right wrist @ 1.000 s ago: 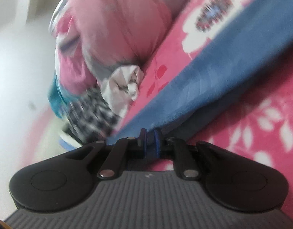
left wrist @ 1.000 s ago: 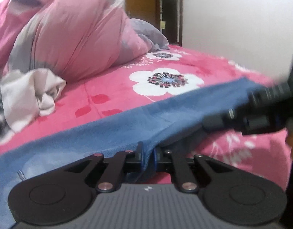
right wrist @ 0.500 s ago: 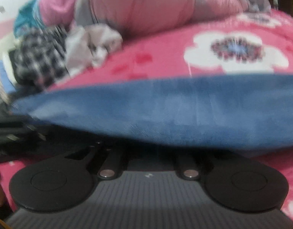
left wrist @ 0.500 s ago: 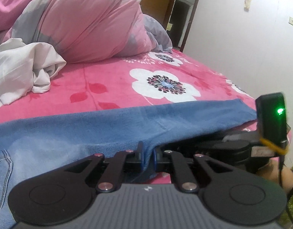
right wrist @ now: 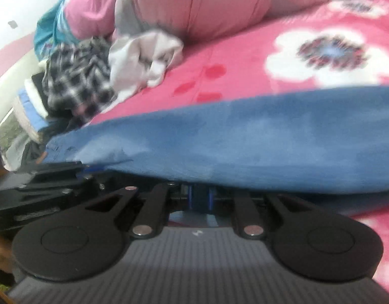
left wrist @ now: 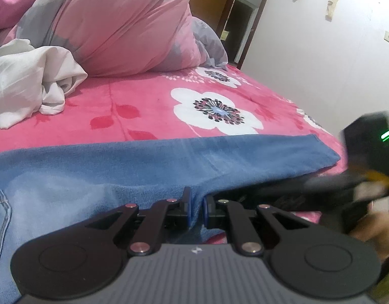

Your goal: Fold clothes

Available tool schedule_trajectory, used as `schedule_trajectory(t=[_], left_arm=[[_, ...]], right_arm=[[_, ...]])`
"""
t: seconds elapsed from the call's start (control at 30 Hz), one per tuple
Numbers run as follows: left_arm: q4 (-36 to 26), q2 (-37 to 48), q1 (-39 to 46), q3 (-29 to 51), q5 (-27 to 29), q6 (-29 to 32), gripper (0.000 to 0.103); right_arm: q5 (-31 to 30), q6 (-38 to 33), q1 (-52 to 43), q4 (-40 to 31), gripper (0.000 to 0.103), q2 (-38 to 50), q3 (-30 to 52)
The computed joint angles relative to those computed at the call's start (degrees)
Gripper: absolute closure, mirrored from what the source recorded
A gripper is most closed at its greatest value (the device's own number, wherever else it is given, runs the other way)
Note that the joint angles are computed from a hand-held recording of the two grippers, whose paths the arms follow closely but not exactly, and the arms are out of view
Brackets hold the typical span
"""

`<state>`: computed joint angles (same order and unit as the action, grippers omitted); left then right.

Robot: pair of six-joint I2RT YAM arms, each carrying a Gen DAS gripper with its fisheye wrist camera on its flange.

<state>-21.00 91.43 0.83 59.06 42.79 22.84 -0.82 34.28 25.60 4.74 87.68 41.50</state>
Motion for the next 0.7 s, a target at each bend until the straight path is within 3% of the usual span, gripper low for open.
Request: schedule_trajectory(t=[0.1,0.27,0.43,0.53,0.7], left_arm=[[0.1,0.2,0.2,-0.1,0.4,0.2,0.094],[-0.7,1.6,0.4,0.3,0.6,0.1,0.094],[-0.1,0.9,0.2,-1.0,-0.3,-0.9,0.093],[0.1,1.2,0.1,-1.4,-0.6,-0.5,0.093],[1.5,1.8,-0.1,-2.5,-1.3,-0.7,0.093]], right_arm=[[4.2,-0.5,4.7,2.3,0.093,-3.5,-5.0],[3.1,0.3,4.6,0.0,0.092,-11.4,-8.2],[-0.8,-0.2,2.3,6.4,0.092,-2.9,-4.6],[6.5,-1.3,7.9,11.5,0.092,-2.8,-9.3],[11.1,-3.4,5.8,5.1,0.092,-10.0,-9.6]])
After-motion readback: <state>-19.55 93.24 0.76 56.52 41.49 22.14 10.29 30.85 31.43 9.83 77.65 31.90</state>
